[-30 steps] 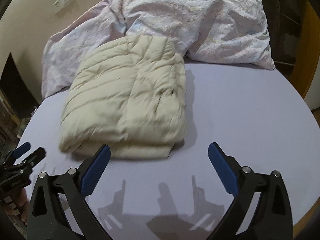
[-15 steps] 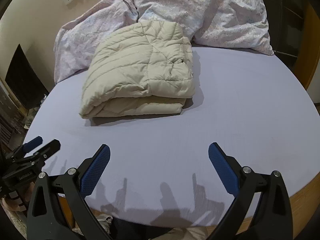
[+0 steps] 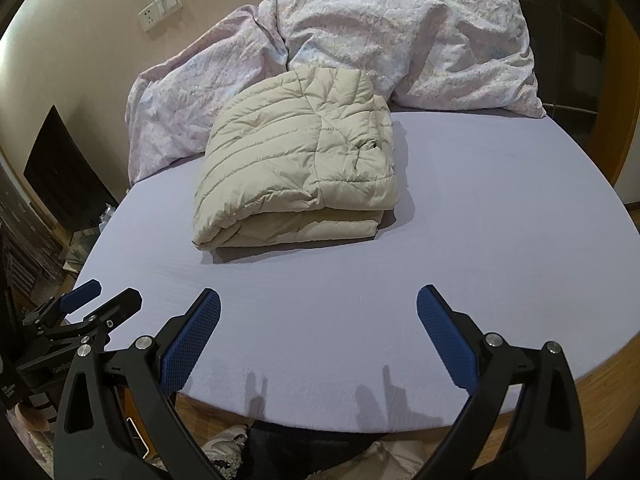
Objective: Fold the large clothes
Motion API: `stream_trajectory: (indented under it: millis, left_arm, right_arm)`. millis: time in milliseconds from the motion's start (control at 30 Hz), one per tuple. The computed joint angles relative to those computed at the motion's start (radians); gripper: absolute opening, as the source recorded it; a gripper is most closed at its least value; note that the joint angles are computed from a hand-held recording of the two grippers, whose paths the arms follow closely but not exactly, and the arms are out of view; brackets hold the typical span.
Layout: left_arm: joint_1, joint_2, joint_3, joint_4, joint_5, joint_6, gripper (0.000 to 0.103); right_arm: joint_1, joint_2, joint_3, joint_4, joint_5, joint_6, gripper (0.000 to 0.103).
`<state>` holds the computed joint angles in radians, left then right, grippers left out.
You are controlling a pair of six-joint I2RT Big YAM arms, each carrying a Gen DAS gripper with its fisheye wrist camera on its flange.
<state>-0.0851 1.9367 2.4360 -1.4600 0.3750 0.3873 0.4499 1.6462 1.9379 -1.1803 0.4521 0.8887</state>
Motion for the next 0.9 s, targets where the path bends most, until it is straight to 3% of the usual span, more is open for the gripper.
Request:
stream_trajectory:
  millis: [900]
  left_arm:
    - [-0.002, 0.022, 0.052, -0.067, 0.033, -0.009, 0.101]
  right_arm:
    - [0.012, -0.028, -0.024, 0.035, -0.013, -0.004, 0.100]
